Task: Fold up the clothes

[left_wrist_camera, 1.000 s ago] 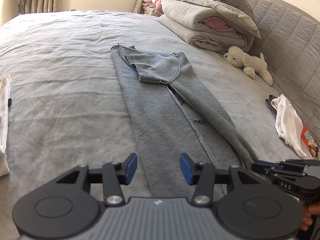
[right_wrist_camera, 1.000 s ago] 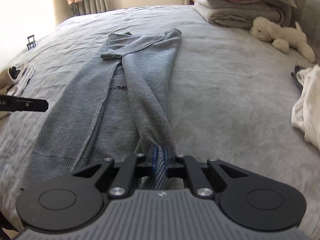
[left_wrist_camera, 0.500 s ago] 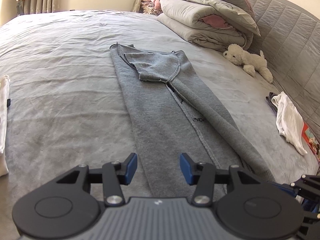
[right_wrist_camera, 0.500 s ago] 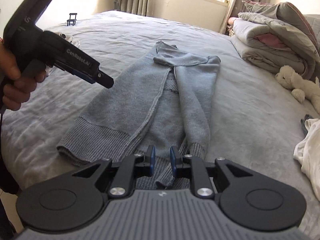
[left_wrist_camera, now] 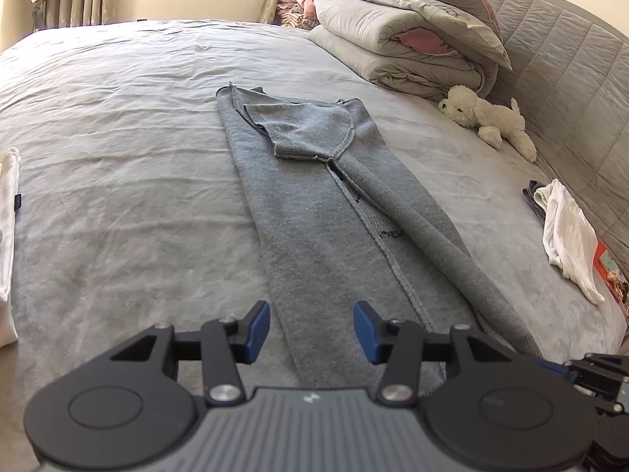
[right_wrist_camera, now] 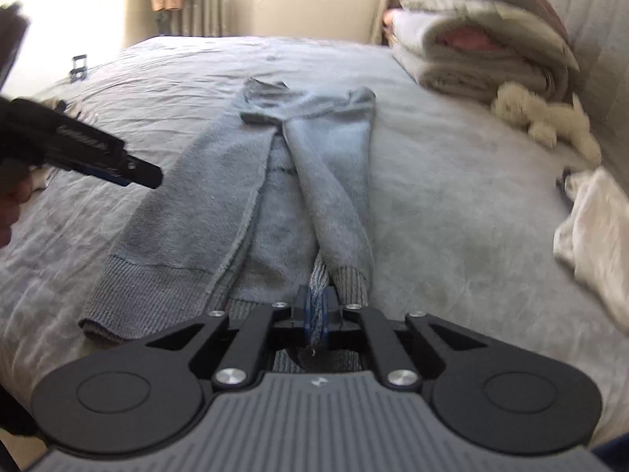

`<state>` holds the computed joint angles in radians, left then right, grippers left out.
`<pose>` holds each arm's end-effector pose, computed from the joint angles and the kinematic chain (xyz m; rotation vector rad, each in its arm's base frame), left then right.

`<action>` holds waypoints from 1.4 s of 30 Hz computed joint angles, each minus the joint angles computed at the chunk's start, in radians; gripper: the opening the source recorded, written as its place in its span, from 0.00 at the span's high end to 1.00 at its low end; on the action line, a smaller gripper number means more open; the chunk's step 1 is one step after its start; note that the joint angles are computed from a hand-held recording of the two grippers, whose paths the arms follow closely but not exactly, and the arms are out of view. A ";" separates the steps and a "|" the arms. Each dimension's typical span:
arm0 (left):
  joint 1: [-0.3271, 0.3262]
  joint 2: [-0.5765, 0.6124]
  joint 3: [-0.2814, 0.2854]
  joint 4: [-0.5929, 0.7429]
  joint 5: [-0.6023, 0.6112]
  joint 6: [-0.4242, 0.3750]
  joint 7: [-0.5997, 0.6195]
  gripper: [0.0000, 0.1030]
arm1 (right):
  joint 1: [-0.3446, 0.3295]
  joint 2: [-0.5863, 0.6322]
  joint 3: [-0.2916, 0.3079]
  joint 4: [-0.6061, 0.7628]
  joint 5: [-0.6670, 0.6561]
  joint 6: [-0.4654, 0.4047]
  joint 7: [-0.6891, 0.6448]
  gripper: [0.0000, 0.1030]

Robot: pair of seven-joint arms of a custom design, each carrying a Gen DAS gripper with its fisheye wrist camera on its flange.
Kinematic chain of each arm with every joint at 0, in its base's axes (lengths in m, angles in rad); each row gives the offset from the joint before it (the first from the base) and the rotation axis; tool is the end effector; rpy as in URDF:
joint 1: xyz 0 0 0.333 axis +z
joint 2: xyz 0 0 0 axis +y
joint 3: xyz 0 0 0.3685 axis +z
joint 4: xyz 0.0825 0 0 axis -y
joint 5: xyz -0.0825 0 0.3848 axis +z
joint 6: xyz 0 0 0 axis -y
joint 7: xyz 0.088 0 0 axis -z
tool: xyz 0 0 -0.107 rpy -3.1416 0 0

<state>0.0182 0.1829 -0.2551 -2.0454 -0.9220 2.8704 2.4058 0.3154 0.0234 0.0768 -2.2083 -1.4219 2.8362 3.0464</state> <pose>0.6182 -0.0945 0.4613 -1.6742 2.1140 -1.0717 0.4903 0.2579 0.4557 -1.8630 1.5378 -0.8972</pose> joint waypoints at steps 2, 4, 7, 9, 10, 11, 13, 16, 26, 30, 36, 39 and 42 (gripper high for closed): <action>0.000 0.004 0.002 0.005 0.004 -0.002 -0.012 0.53 | 0.029 -0.015 0.026 0.002 -0.098 -0.077 -0.067 0.95; 0.001 0.004 0.001 0.005 0.006 0.001 -0.015 0.53 | 0.051 -0.022 0.044 -0.009 -0.165 -0.110 -0.158 0.95; 0.002 0.003 -0.001 0.002 0.006 0.005 -0.015 0.53 | 0.063 0.000 0.049 -0.020 -0.174 -0.105 -0.330 0.95; 0.002 0.002 -0.003 0.000 0.004 0.007 -0.011 0.53 | 0.081 0.021 0.055 -0.024 -0.197 -0.170 -0.397 0.95; 0.003 0.001 -0.004 -0.001 0.003 0.007 -0.009 0.53 | 0.082 0.022 0.052 -0.024 -0.193 -0.172 -0.392 0.95; 0.003 0.000 -0.004 -0.002 0.001 0.006 -0.006 0.53 | 0.083 0.022 0.049 -0.024 -0.188 -0.173 -0.386 0.95; 0.004 0.000 -0.005 -0.002 -0.003 0.003 0.000 0.53 | 0.078 0.021 0.041 -0.023 -0.146 -0.139 -0.395 0.94; 0.004 -0.003 -0.005 -0.003 -0.008 -0.012 0.009 0.53 | 0.069 0.017 0.032 -0.026 -0.099 -0.077 -0.422 0.92; -0.039 -0.049 0.043 -0.063 0.182 -0.069 -0.111 0.49 | -0.083 -0.004 -0.065 0.008 -0.066 0.357 -0.056 0.43; -0.048 -0.072 0.038 -0.116 0.208 -0.029 -0.090 0.47 | -0.126 0.036 -0.067 -0.021 0.214 0.374 -0.211 0.43; -0.072 -0.069 0.017 -0.165 0.184 0.075 -0.028 0.39 | -0.048 0.096 -0.110 0.020 0.321 0.263 -0.308 0.53; -0.068 -0.054 -0.013 -0.180 0.157 0.157 0.014 0.67 | -0.063 0.113 -0.088 -0.002 0.508 0.285 -0.453 0.92; -0.041 -0.063 -0.038 -0.172 0.097 0.122 0.068 0.94 | 0.003 0.093 -0.193 -0.013 0.430 0.323 -0.282 0.95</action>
